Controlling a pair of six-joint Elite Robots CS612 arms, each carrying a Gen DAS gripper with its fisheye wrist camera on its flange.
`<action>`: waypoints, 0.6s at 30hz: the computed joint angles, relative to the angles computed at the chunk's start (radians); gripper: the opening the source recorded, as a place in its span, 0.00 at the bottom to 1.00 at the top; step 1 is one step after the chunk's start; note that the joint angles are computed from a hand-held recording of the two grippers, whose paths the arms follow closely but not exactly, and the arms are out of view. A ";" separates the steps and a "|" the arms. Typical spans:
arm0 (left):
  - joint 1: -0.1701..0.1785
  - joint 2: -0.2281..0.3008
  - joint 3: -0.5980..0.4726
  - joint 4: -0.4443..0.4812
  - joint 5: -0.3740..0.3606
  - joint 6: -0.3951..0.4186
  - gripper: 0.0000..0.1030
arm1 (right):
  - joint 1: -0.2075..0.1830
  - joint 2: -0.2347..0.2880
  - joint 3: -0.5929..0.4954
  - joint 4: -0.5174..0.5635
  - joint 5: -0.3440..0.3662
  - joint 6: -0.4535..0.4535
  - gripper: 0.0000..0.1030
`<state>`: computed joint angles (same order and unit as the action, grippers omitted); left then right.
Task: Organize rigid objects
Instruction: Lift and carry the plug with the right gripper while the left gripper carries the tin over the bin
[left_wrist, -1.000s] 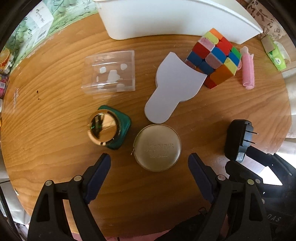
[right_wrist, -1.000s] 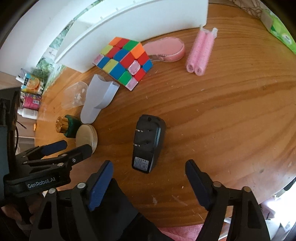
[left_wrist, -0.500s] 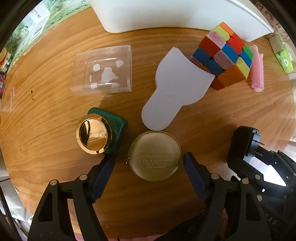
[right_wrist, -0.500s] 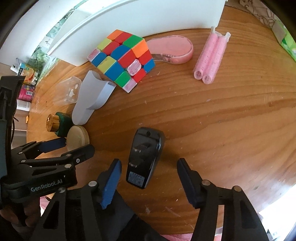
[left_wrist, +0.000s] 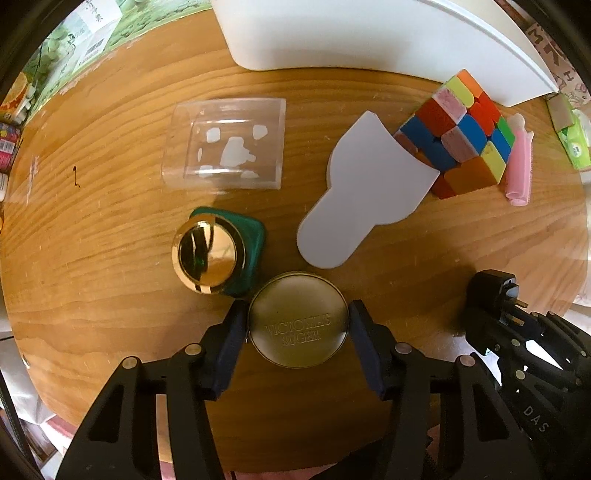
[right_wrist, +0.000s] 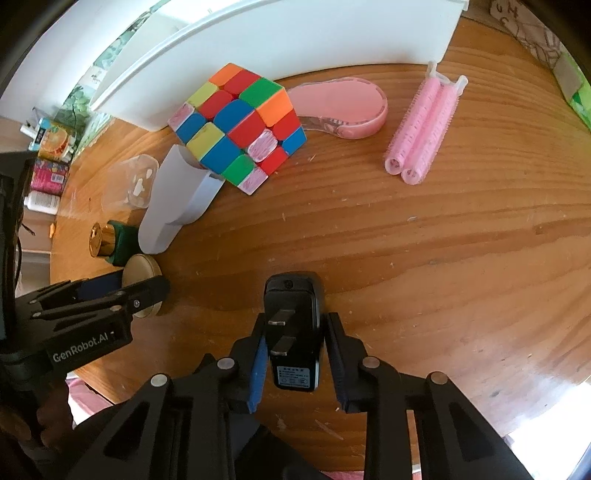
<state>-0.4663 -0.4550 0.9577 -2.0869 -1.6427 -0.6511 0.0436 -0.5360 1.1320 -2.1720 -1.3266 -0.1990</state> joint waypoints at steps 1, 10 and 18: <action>-0.001 -0.004 0.011 -0.007 -0.004 -0.002 0.57 | 0.002 0.000 0.000 0.001 -0.003 -0.002 0.29; -0.016 -0.063 0.132 -0.093 -0.012 -0.021 0.57 | 0.004 -0.031 0.049 -0.038 -0.017 -0.003 0.28; -0.030 -0.139 0.270 -0.274 0.003 -0.006 0.57 | 0.010 -0.089 0.137 -0.134 -0.031 -0.013 0.28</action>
<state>-0.4963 -0.5937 1.2273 -2.3611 -1.6401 -0.6568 0.0534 -0.6249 1.2689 -2.3059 -1.3578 -0.2122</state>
